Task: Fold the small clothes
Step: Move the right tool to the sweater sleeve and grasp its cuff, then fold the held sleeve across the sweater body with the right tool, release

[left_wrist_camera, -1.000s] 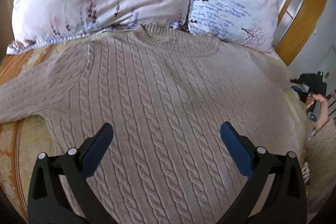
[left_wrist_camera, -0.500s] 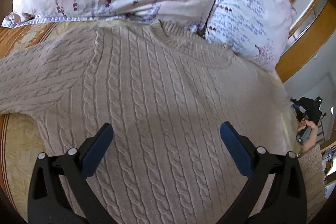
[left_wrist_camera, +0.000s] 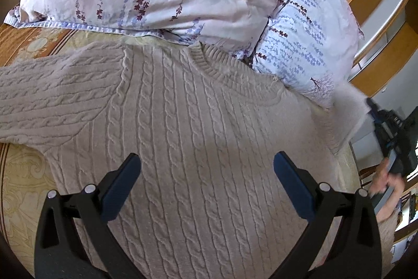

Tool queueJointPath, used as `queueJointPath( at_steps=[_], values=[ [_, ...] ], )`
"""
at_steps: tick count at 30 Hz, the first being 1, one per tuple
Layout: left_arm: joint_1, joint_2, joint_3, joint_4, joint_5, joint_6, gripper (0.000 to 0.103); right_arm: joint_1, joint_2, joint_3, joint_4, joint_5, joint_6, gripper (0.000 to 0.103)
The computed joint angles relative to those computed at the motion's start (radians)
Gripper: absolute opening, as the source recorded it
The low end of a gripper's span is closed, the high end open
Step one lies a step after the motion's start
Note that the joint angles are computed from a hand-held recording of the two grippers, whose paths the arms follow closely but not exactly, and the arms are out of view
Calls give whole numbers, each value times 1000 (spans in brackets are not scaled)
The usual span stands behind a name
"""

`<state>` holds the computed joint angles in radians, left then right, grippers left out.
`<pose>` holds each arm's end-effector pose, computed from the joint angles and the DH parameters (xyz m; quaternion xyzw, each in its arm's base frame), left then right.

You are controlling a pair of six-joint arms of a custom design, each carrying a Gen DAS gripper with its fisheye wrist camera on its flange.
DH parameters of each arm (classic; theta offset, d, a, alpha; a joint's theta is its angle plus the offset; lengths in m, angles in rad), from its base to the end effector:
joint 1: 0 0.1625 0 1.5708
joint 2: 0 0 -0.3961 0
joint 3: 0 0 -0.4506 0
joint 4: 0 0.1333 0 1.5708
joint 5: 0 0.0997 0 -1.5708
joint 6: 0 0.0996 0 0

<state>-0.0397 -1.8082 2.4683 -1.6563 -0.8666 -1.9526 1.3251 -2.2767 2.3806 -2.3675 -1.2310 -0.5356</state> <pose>-0.3128 -0.1855 0.1533 -0.0569 0.9037 -0.3791 0.1909 0.0817 -0.3586 0.4086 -0.1907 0.9090 -0.3700 0.0196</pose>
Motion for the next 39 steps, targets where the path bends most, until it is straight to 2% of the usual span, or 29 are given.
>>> queueJointPath(
  at_steps=[2,4,6,9,10,11,13,14,16,19,21,23,25,27,30,31,33,35,37,38,39],
  values=[
    [8,-1,1,-19,1,10,101,48,3,48,56,-77,-28,9],
    [15,4,-1,-30,2,20,101,83,29,77,87,-146,-23,9],
    [15,7,-3,-31,2,27,101,88,54,97,115,-192,-6,9],
    [15,8,0,-45,1,40,101,52,32,99,182,-170,5,16],
    [17,7,3,-60,2,51,101,34,32,87,222,-148,27,25],
    [18,4,8,-73,3,61,101,6,18,79,260,-128,31,39],
    [22,3,14,-106,6,82,101,-36,15,64,287,-91,73,48],
    [26,2,16,-122,6,90,101,-73,12,60,290,-62,96,48],
    [33,-3,25,-160,4,108,99,-113,5,63,262,-51,158,48],
    [32,-24,42,-196,0,119,96,-131,14,70,159,-77,236,46],
    [27,-39,49,-187,3,104,96,-128,17,80,69,-125,271,36],
    [15,-62,56,-155,5,75,96,-99,32,87,-19,-188,292,15],
    [5,-86,61,-122,9,45,96,-55,36,101,-97,-237,274,10],
    [-10,-115,70,-88,17,15,96,31,43,121,-193,-285,239,10],
    [-30,-145,80,-52,35,-31,96,150,27,153,-225,-253,157,9],
    [-37,-156,86,-47,42,-45,96,185,25,159,-198,-234,126,10],
    [-42,-168,96,-59,49,-52,96,268,73,146,-54,-206,60,12],
    [-39,-176,105,-80,43,-51,96,331,159,118,104,-233,44,23],
    [-33,-181,113,-96,35,-57,95,336,174,123,173,-256,42,28],
    [-31,-183,117,-102,33,-62,94,318,152,133,186,-252,40,32],
    [-25,-189,123,-116,30,-63,91,288,119,143,196,-243,41,42]
  ],
)
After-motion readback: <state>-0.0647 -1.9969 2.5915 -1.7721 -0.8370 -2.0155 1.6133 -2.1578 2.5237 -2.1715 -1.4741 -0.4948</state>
